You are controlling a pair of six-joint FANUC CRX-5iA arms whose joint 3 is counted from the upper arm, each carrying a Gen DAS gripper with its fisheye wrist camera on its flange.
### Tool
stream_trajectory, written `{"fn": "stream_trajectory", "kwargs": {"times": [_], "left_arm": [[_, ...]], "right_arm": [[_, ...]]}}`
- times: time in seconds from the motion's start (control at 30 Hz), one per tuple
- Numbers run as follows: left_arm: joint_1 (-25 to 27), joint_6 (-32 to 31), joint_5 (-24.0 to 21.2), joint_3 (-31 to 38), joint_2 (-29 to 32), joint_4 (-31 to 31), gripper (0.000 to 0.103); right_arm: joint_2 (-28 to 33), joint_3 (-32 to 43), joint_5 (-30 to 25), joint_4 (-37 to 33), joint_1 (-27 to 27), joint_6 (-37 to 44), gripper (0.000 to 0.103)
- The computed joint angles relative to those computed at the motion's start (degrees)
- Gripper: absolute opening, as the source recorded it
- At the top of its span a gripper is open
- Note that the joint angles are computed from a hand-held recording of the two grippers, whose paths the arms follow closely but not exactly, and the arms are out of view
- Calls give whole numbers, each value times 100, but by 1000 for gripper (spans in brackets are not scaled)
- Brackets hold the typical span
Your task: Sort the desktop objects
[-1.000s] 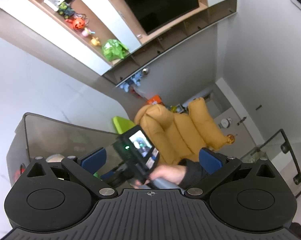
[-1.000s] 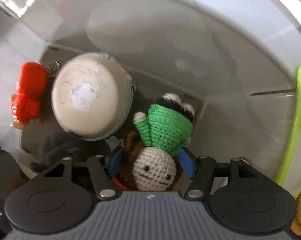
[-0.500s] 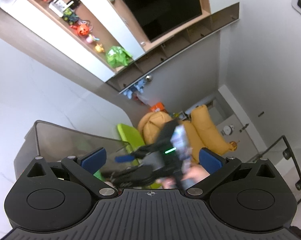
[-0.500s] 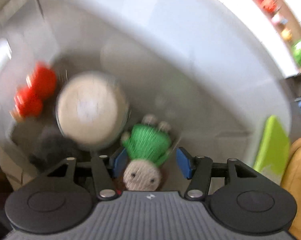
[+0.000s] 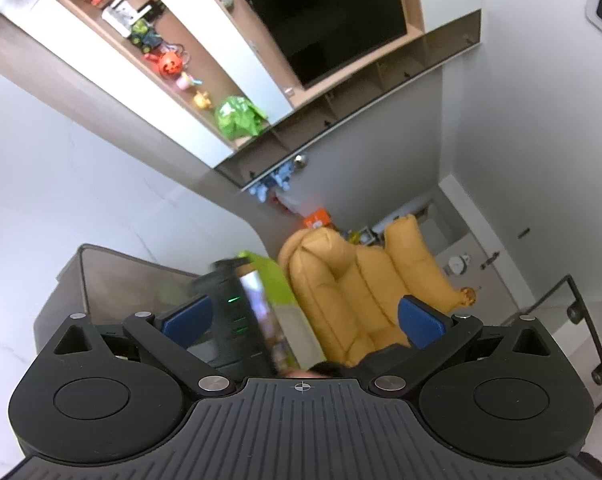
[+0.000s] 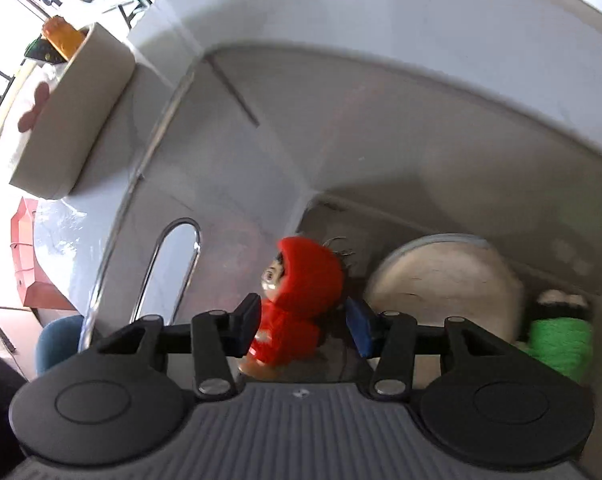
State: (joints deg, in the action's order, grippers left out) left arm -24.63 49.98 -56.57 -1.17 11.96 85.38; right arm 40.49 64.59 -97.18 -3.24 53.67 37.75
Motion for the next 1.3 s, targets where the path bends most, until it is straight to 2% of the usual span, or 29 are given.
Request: {"fn": "stream_trajectory", "kwargs": {"times": [0.03, 0.13, 0.33, 0.4, 0.47, 0.5, 0.57, 0.6, 0.63, 0.73, 0.83, 0.97, 1.1, 1.17, 1.3], "left_arm": [[4, 10, 13, -9, -7, 7, 103], [12, 19, 34, -25, -20, 24, 103], [-3, 70, 13, 33, 14, -40, 103], [-2, 106, -14, 74, 34, -111, 103], [4, 104, -37, 78, 32, -145, 103], [7, 87, -38, 62, 25, -137, 103], [8, 67, -28, 32, 18, -103, 103], [9, 73, -20, 22, 17, -94, 103], [10, 97, -14, 25, 25, -100, 103], [5, 169, -19, 59, 62, -148, 103], [-8, 157, -66, 114, 94, -196, 103], [-14, 88, -122, 143, 95, -225, 103], [-5, 114, -103, 116, 92, -203, 103], [3, 149, -88, 110, 105, -201, 103], [4, 189, -90, 117, 135, -220, 103]], "right_arm": [[-97, -214, 128, 24, 26, -54, 55], [-440, -815, 577, -198, -60, -369, 49], [-1512, -2482, 2079, -894, -391, -1091, 47], [-1723, -2842, 2378, -1147, -476, -1103, 48], [-1772, -2863, 2359, -1287, -527, -1043, 52], [-1775, -2806, 2290, -1313, -534, -936, 57], [-1750, -2755, 2197, -1028, -468, -461, 61], [-1695, -2577, 1901, -561, -318, -284, 65], [-1627, -2384, 1587, -75, -163, -74, 74], [-1371, -2027, 749, 989, 154, 630, 80], [-1234, -1710, 57, 888, 96, 845, 80], [-1220, -1958, 136, 621, -36, 790, 78], [-1396, -2263, 487, 22, -331, 584, 81], [-1473, -2412, 697, 181, -281, 590, 77], [-1526, -2470, 783, 522, -110, 1028, 63]]}}
